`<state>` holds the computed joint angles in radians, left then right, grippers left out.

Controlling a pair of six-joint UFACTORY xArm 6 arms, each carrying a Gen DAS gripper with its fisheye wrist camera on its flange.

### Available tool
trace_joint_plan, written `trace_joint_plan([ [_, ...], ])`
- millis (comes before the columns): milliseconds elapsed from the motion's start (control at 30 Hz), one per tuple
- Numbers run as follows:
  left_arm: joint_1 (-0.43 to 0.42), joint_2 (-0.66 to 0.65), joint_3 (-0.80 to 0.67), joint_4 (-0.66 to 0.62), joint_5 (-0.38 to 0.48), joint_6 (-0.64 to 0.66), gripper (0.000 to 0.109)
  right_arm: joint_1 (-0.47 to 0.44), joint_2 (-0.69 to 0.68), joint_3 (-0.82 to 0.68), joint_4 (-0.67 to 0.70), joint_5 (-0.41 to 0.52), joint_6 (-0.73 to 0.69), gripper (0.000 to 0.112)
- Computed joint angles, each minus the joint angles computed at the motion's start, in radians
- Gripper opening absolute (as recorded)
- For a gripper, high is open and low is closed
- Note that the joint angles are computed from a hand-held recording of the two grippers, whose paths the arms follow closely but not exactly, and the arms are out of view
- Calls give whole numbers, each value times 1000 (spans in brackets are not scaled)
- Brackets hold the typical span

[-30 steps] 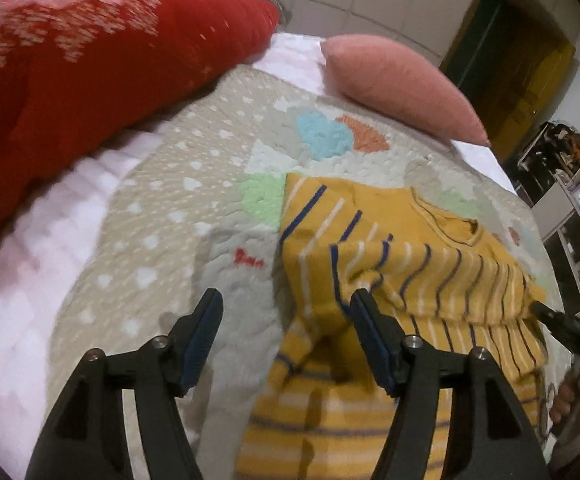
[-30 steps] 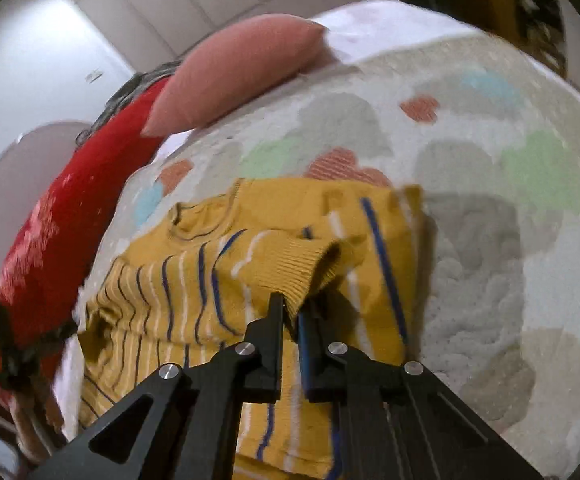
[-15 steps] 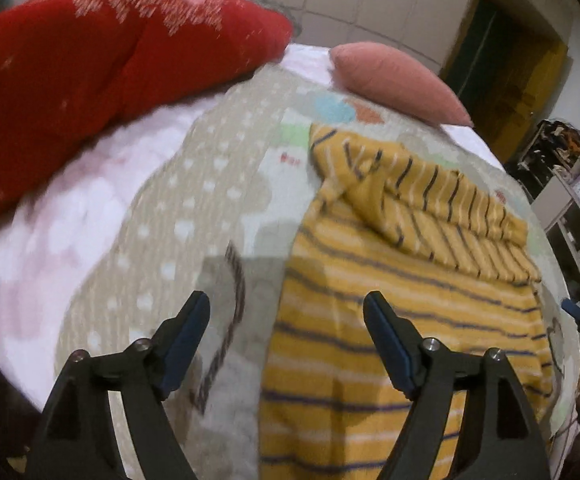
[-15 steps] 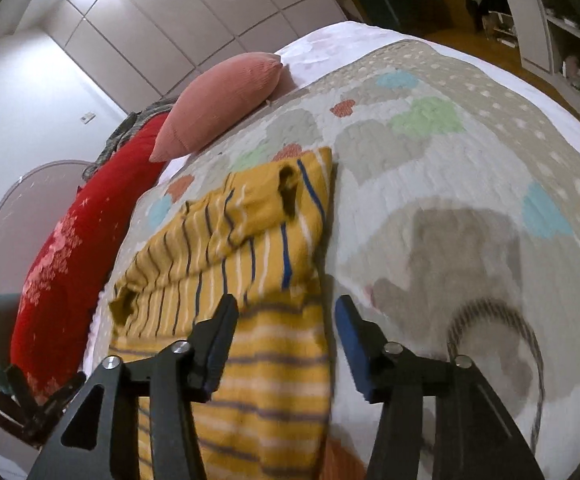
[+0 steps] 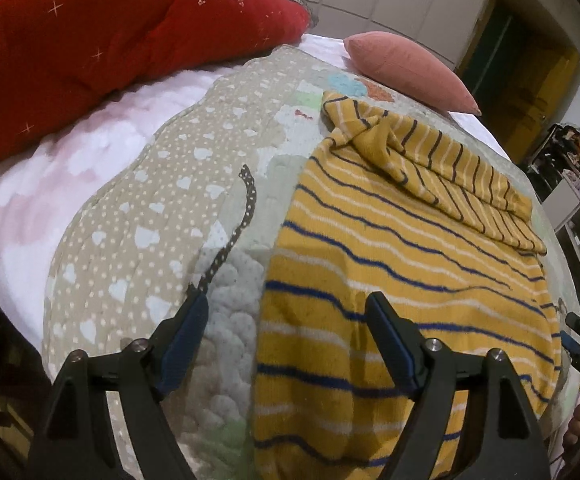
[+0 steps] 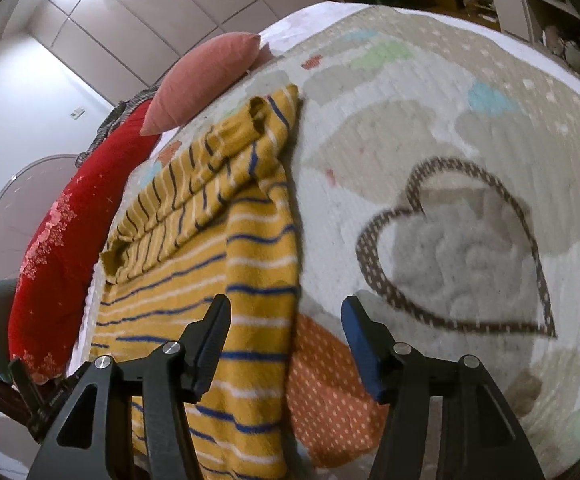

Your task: Fold small clothes

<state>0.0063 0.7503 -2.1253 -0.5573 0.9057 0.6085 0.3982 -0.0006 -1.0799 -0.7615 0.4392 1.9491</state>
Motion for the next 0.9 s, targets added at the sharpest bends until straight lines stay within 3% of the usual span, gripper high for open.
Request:
trace_joint_plan([
  [400,-3,-34,69,20,-25,-13,88,-1,-29,81,-144,-103,221,65],
  [900,-12,-51,108,31,-56,5,94,2,-23,78,-168,-102,247,67],
])
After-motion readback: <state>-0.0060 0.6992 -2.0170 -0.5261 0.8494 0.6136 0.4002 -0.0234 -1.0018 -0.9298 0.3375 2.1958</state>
